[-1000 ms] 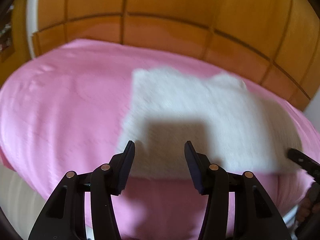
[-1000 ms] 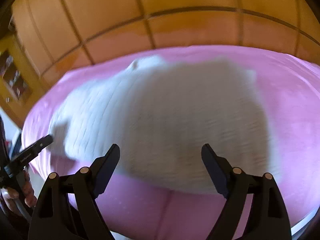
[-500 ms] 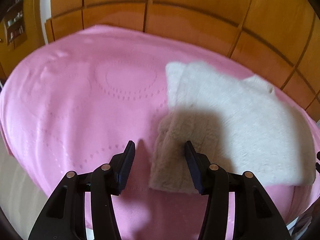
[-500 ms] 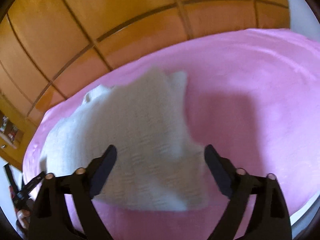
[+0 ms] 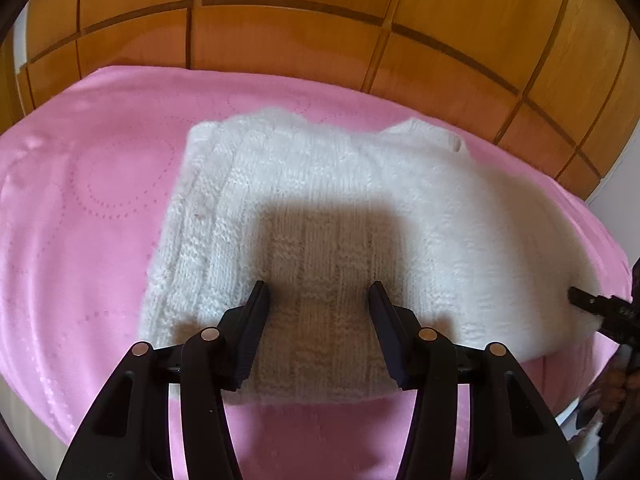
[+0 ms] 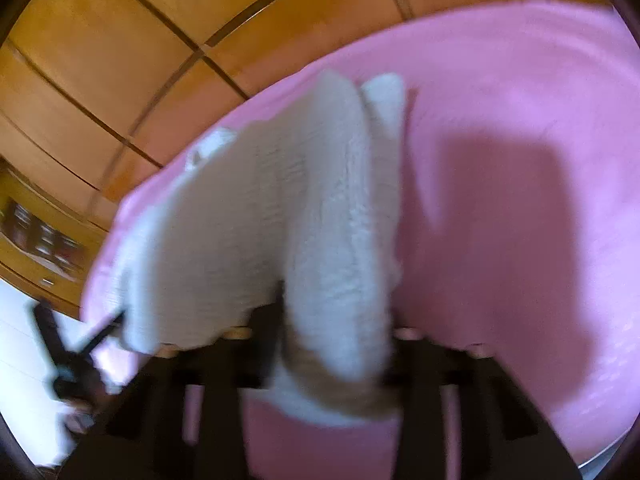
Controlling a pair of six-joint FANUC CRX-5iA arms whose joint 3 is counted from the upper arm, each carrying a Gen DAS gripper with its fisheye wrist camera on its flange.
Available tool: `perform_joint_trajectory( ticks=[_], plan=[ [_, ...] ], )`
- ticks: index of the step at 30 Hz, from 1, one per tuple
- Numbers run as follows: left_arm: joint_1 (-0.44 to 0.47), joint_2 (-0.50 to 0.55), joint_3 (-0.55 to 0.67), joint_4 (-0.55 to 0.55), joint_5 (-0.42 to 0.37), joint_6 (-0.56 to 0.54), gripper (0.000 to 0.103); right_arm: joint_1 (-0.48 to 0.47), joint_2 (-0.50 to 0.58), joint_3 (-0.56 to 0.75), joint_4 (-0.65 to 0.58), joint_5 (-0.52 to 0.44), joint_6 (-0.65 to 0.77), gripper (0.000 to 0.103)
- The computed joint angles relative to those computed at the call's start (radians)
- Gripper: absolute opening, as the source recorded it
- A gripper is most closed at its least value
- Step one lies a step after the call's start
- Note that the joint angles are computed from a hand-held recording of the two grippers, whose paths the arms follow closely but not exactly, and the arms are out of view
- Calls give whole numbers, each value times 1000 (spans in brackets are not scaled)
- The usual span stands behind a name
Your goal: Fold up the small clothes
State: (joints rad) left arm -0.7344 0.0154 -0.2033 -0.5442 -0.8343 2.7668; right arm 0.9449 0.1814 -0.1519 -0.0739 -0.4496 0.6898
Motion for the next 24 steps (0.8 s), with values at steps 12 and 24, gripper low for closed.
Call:
perform_joint_trajectory(
  ticks=[12, 24],
  plan=[
    [3, -16, -34, 7, 60, 7, 51, 27, 67, 291, -231, -10, 329, 19],
    [73, -235, -207, 16, 106, 164, 51, 116, 508, 976, -341, -383, 570, 18]
  ],
)
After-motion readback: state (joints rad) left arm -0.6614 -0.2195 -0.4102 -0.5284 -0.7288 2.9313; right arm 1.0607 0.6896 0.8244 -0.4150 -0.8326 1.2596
